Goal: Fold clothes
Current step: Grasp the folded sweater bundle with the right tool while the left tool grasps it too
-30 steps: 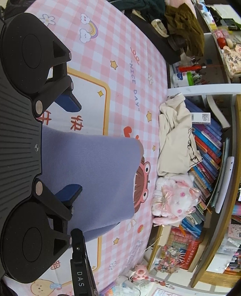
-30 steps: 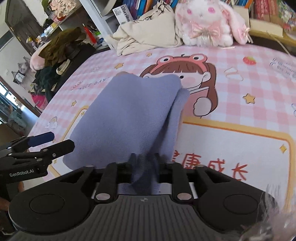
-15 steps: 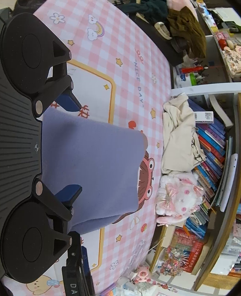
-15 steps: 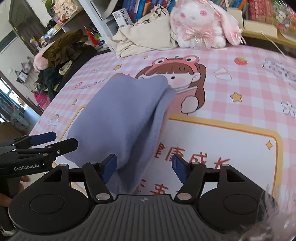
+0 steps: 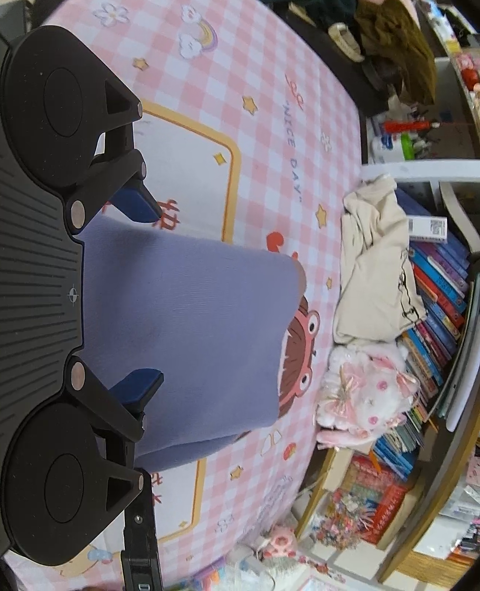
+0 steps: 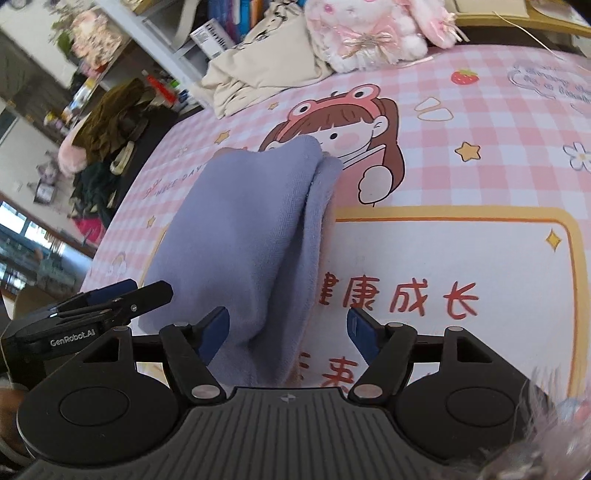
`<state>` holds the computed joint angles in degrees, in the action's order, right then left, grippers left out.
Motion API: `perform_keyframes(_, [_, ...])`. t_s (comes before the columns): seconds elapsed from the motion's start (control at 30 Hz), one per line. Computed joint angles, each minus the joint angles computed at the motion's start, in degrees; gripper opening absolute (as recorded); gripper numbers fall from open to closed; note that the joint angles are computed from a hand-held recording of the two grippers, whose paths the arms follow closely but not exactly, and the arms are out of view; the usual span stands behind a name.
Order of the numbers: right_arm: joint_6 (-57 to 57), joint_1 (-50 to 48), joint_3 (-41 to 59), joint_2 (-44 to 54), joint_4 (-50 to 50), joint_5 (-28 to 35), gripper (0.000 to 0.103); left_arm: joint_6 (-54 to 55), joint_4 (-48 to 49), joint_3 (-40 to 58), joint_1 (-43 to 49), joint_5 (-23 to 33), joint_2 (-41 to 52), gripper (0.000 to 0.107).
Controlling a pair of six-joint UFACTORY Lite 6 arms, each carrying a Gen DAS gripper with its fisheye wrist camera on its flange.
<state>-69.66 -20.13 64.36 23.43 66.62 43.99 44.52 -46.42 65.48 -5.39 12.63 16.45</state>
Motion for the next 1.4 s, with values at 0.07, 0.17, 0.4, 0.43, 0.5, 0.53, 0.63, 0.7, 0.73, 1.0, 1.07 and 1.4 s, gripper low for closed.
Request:
perform_keyframes(0.07, [2.3,1.4,-0.7,-0.3,1.7,-2.2,0.069,10.3,-8.3,3.3,2.8,4.5,3.0,0.089])
perform_keyframes(0.17, [7.7,4.1,-2.3,-1.8,3.9,-6.2,0.069,12.9,-8.9,10.1,6.4,11.9,8.3,0.089])
perform_keyframes(0.4, [14.0,11.1,-6.9,-4.4,11.5,-15.5,0.071,10.7,-8.0,27.9,14.7,32.6,23.0,0.091])
perform_keyframes(0.43, [14.3,11.9,-7.4,-4.7,12.5,-16.7,0.071,9.8,-7.3,30.2,15.3,34.5,24.9,0.091])
perform_keyframes(0.5, [14.7,12.9,-8.1,-5.0,14.1,-18.6,0.070,7.6,-5.4,34.1,16.0,36.5,28.0,0.091])
perform_keyframes(0.53, [14.9,13.5,-8.5,-5.1,14.9,-19.5,0.070,6.6,-4.7,35.6,16.1,36.8,29.3,0.091])
perform_keyframes(0.63, [16.9,13.6,-8.9,-5.7,14.8,-21.0,0.067,4.7,-4.4,39.8,16.8,38.8,32.5,0.090])
perform_keyframes(0.7, [16.4,12.4,-8.5,-5.1,15.2,-19.3,0.066,3.9,-4.9,41.7,17.1,40.1,33.9,0.090])
perform_keyframes(0.73, [16.3,11.9,-7.6,-4.0,14.9,-18.2,0.063,3.5,-5.2,42.5,17.2,40.6,34.6,0.089])
perform_keyframes(1.0, [19.2,10.0,-0.7,3.3,11.2,-12.4,0.055,-2.6,-4.5,46.4,16.6,41.1,38.0,0.088])
perform_keyframes(1.07, [17.8,9.7,-0.5,3.8,12.3,-11.7,0.054,-2.5,-4.5,46.3,16.2,41.1,37.9,0.084])
perform_keyframes(1.4, [13.1,12.7,1.4,2.8,11.2,-14.8,0.024,-2.7,1.5,43.3,12.1,36.8,33.5,0.061])
